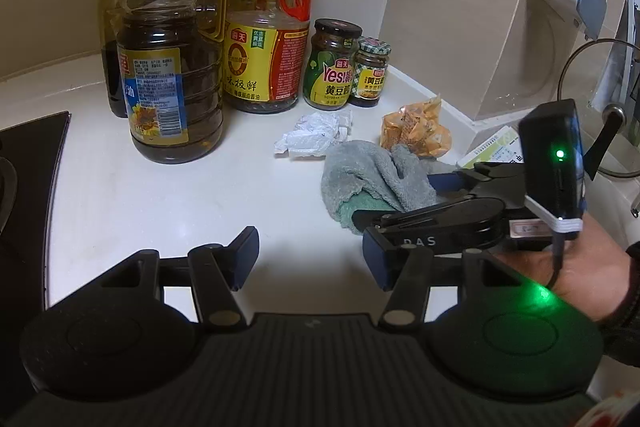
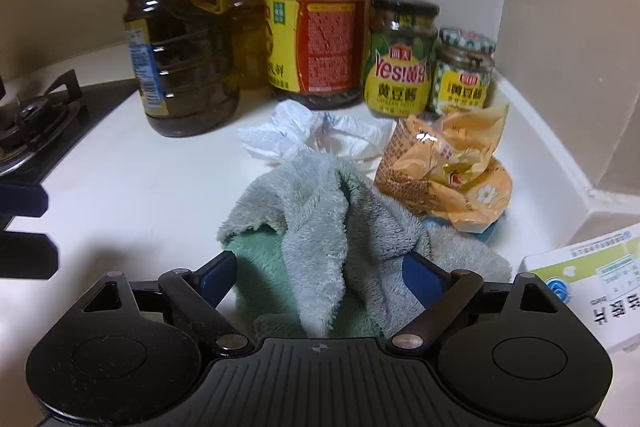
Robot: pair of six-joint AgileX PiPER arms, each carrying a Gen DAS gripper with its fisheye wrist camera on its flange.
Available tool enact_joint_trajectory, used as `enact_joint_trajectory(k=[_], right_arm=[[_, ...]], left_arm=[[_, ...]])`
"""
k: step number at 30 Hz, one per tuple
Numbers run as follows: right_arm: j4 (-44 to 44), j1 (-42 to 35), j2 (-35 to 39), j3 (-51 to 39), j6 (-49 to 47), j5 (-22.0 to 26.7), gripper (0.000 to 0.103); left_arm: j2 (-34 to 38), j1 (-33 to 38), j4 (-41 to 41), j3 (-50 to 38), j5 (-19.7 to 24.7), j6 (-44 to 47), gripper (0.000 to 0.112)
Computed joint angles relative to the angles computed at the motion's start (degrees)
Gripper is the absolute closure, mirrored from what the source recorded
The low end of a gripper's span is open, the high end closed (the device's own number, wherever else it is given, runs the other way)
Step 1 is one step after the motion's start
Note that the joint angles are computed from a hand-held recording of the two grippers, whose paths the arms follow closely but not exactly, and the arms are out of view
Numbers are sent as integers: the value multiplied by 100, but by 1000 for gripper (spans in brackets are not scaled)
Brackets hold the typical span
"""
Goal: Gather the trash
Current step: 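Grasp the grey-green towel with the right tool while the left tool grasps the tan paper bag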
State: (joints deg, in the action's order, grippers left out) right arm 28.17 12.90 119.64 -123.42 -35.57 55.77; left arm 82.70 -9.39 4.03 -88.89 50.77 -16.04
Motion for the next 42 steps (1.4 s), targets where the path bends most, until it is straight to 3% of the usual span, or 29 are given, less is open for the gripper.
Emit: enact_joint_trajectory(k=[2, 4, 6, 8, 16, 19, 25, 29, 32, 35, 37, 42], right_arm=[[-132, 42, -25, 58, -32, -72, 25], [-92, 18, -139, 250, -160, -156, 43], [-149, -18, -290, 435, -193, -239, 80], [-72, -134, -414, 534, -224, -124, 85], [675, -853, -1858, 2425, -960, -167, 88], [817, -1226, -2280, 2903, -970, -190, 88], [906, -1939, -2746, 3194, -781, -205, 88], [859, -2311, -2775, 3103, -698, -147, 88], [814, -2509, -2752, 3104, -648, -143, 88], [790, -2618, -2744, 3131, -637, -136, 88], [779, -2663, -2738, 3150, -636, -136, 88], [844, -2736, -2750, 3168, -671, -112, 88]], left_arm=[[35, 10, 8, -42, 11, 38, 59], [87, 26, -2, -97, 17, 87, 59], [158, 53, -29, -168, 18, 154, 59], [247, 76, -76, -261, 2, 242, 59], [827, -32, -313, -899, -60, 646, 58], [1167, -178, -335, -1269, -70, 803, 53], [2102, -494, -323, -2257, 164, 1295, 51], [2625, -666, -102, -2771, 252, 1585, 36], [3023, -767, 59, -3232, 406, 1797, 35], [3336, -837, 136, -3607, 563, 1970, 39], [3469, -908, 321, -3757, 645, 1987, 51], [3108, -1070, 672, -3254, 437, 1682, 67]])
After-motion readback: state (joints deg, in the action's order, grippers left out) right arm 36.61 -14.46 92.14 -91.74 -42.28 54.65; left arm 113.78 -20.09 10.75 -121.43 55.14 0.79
